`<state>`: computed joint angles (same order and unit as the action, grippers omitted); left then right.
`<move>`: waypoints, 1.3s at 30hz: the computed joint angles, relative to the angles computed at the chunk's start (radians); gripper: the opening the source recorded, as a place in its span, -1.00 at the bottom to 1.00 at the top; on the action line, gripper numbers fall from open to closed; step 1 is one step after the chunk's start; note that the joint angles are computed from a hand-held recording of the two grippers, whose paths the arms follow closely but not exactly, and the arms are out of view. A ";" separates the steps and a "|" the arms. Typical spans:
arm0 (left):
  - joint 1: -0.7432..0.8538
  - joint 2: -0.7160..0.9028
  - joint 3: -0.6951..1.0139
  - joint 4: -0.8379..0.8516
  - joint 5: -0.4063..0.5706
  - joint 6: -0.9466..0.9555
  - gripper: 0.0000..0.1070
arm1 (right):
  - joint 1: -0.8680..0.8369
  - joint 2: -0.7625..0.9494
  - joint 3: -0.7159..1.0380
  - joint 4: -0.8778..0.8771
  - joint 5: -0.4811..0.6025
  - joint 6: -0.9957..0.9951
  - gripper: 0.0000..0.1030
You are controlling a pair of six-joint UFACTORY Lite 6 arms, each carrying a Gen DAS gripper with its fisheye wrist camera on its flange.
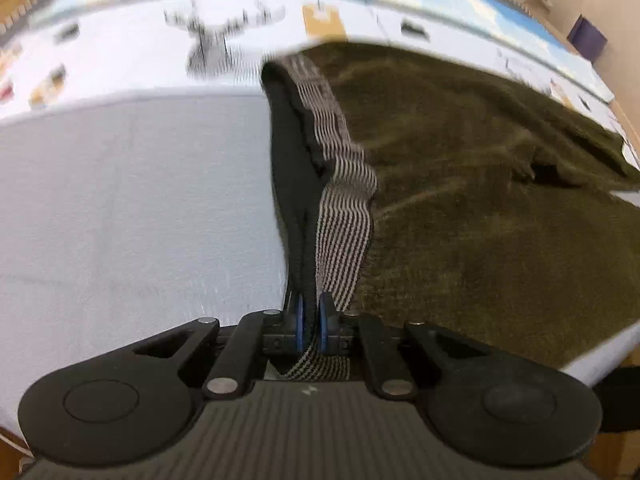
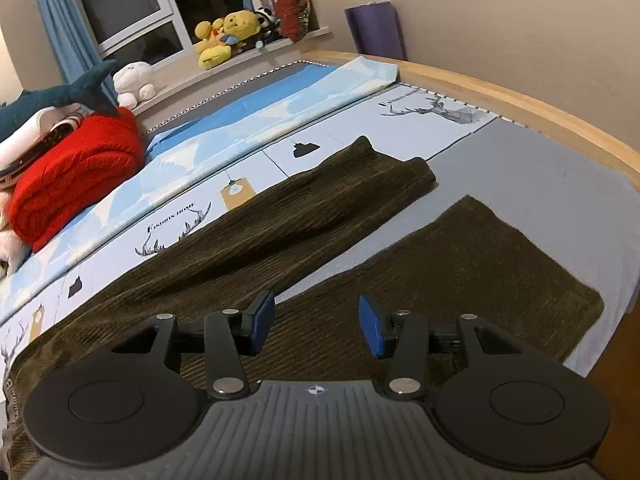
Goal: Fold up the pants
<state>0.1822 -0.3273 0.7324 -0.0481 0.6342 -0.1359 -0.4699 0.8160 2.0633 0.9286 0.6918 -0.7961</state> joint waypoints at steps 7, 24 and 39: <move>-0.086 -0.086 0.011 0.082 -0.092 -0.087 -0.71 | -0.013 0.063 0.094 -0.050 0.044 0.040 -0.05; -0.256 0.124 0.178 0.422 -0.063 -0.488 -0.14 | 0.021 0.060 0.085 0.004 0.038 -0.074 -0.05; -0.324 0.187 0.204 0.858 -0.142 -0.966 0.05 | 0.116 -0.037 -0.064 0.229 -0.146 -0.402 -0.05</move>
<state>-0.1423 -0.1399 0.9368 0.8099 0.4923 -1.1022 -0.3544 0.7792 1.9997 1.1580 0.5455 -1.1984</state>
